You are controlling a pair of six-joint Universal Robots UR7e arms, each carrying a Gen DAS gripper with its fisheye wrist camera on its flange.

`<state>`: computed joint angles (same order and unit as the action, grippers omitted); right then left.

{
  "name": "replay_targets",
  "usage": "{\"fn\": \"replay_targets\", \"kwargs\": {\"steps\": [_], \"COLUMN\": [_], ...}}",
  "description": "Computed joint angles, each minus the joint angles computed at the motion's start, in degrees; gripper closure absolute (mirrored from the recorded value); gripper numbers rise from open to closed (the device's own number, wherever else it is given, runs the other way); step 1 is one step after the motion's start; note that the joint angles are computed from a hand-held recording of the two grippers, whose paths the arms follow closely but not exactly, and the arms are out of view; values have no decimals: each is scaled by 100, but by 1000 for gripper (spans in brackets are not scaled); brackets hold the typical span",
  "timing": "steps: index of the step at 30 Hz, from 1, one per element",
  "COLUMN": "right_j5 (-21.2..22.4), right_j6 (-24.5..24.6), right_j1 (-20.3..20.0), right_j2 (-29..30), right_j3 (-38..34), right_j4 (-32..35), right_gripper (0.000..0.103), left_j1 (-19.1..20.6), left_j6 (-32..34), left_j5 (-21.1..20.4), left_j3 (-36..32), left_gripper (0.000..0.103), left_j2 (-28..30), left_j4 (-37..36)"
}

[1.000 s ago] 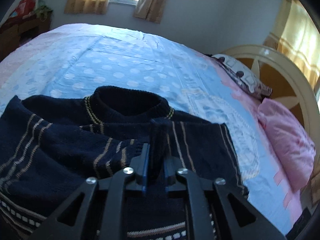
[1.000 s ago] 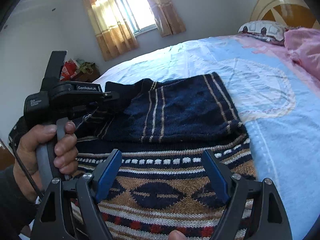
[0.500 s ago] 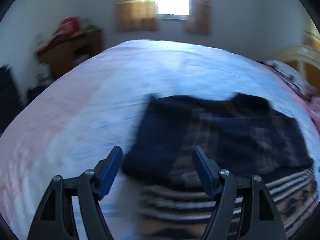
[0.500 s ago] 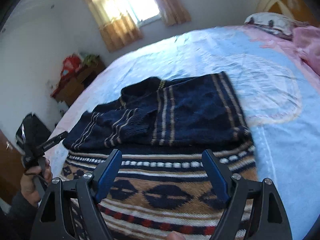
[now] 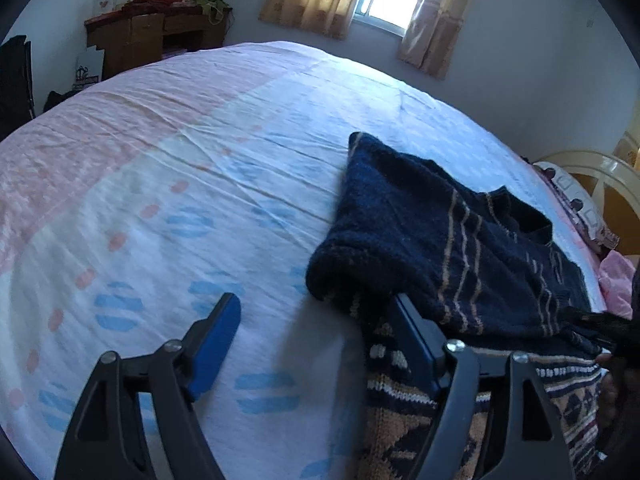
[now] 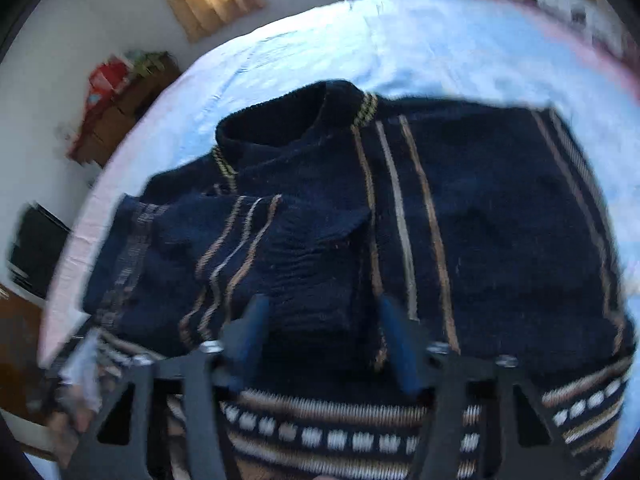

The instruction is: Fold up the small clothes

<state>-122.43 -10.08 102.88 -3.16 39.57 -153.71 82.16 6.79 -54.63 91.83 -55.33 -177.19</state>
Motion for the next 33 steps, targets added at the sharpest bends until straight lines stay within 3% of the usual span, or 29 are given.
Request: {"fn": "replay_targets", "kwargs": {"steps": [2, 3, 4, 9, 12, 15, 21, 23, 25, 27, 29, 31, 33], "right_j5": [-209, -366, -524, -915, -1267, -1463, -1813, -1786, -1780, -1745, -1443, -849, -484], "right_j6": [-139, -242, -446, -1294, -1694, -1681, -1457, -1603, -1588, -1529, -1798, -1921, -1997], "right_j1": [66, 101, 147, 293, 350, 301, 38, 3, 13, 47, 115, 167, 210], "right_j2": [165, 229, 268, 173, 280, 377, 799, 831, 677, 542, 402, 160, 116], "right_j3": [-248, -330, -364, -133, -371, -631, -1361, -1346, -1057, -821, -484, 6, 114], "right_j4": [55, 7, -137, -1181, -1601, -1553, -835, -1119, -1394, -1599, -2153, -2317, -1981], "right_gripper": [79, 92, 95, 95, 95, 95, 95, 95, 91, 71, 55, 52, 52], "left_j1": [33, 44, 53, 68, 54, 44, -22, -88, -171, -299, -385, -461, -445], "left_j6": [-11, -22, -31, 9, 86, 171, 536, 750, 937, 1209, 1504, 1916, 2118], "left_j5": [-105, -151, -190, -288, -286, -327, -452, -564, -558, -281, 16, 560, 884], "left_j3": [34, 38, 43, 84, 88, 83, 201, 372, 423, 339, 190, -134, -450], "left_gripper": [23, 23, 23, 18, 15, 13, 12, 12, 9, 6, 2, 1, 2], "left_j2": [-38, -54, -62, -89, -83, -77, -125, -216, -260, -195, -57, 236, 479], "left_j4": [-28, -17, -17, -27, 2, 50, 17, -261, -421, -638, -875, -1061, -925]}}
